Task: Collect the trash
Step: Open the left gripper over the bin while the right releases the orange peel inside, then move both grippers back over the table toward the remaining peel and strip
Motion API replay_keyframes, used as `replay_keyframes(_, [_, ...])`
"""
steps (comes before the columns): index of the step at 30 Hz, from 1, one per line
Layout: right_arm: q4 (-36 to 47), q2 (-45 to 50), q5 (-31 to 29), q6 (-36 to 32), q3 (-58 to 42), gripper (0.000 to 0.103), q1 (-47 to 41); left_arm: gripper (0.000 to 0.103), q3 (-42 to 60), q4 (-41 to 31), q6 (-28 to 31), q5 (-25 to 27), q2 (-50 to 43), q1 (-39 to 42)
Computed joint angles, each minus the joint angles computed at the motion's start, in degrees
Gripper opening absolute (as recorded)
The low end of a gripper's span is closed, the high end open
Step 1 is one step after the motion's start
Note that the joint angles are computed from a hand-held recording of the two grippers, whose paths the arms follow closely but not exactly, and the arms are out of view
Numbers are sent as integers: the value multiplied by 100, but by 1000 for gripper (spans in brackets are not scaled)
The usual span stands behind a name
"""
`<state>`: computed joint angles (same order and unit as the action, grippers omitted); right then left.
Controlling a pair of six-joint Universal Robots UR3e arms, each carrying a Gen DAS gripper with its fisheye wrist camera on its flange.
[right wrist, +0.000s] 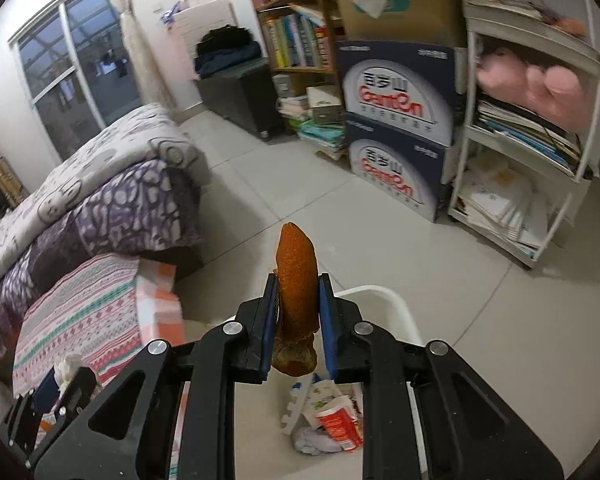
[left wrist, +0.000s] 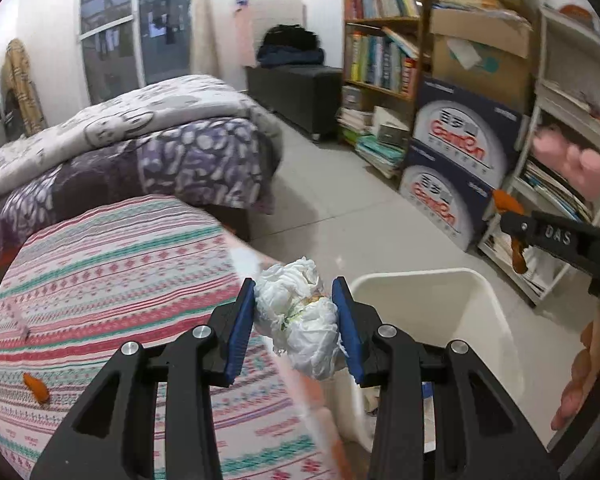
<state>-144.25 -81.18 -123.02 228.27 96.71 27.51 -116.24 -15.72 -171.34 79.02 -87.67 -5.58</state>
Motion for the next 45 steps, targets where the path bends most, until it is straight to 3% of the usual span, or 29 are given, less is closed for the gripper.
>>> replay_keyframes(2, [-6, -213, 5, 105, 241, 22, -106, 39, 105, -4, -33, 74, -101, -233])
replay_keyframes(6, [1, -685, -70, 377, 720, 50, -344, 39, 414, -112, -111, 113, -350, -625])
replay_keyframes(12, [-41, -1256, -56, 651, 1200, 66, -677, 39, 933, -254, -369, 218, -782, -1131])
replay_keyframes(18, [-70, -1586, -33, 790, 1405, 74, -874, 39, 1396, -422, -479, 263, -1071, -1463])
replay_keyframes(22, [-81, -1787, -103, 899, 1511, 78, -955, 42, 1720, -747, -447, -37, -1191, -1488])
replay_keyframes(24, [-72, -1828, -140, 972, 1537, 79, -949, 59, 1827, -864, -483, -212, -1210, -1442])
replay_keyframes(29, [-70, -1768, -150, 963, 1507, 83, -920, 61, 1800, -954, -607, -426, -1101, -1231])
replay_keyframes(35, [16, -1322, -377, 1042, 1092, 89, -580, 61, 1391, -645, -516, -164, -871, -1057])
replay_keyframes(45, [166, 26, -660, 1004, -156, 96, 152, 72, 422, 113, -324, 530, -467, -356])
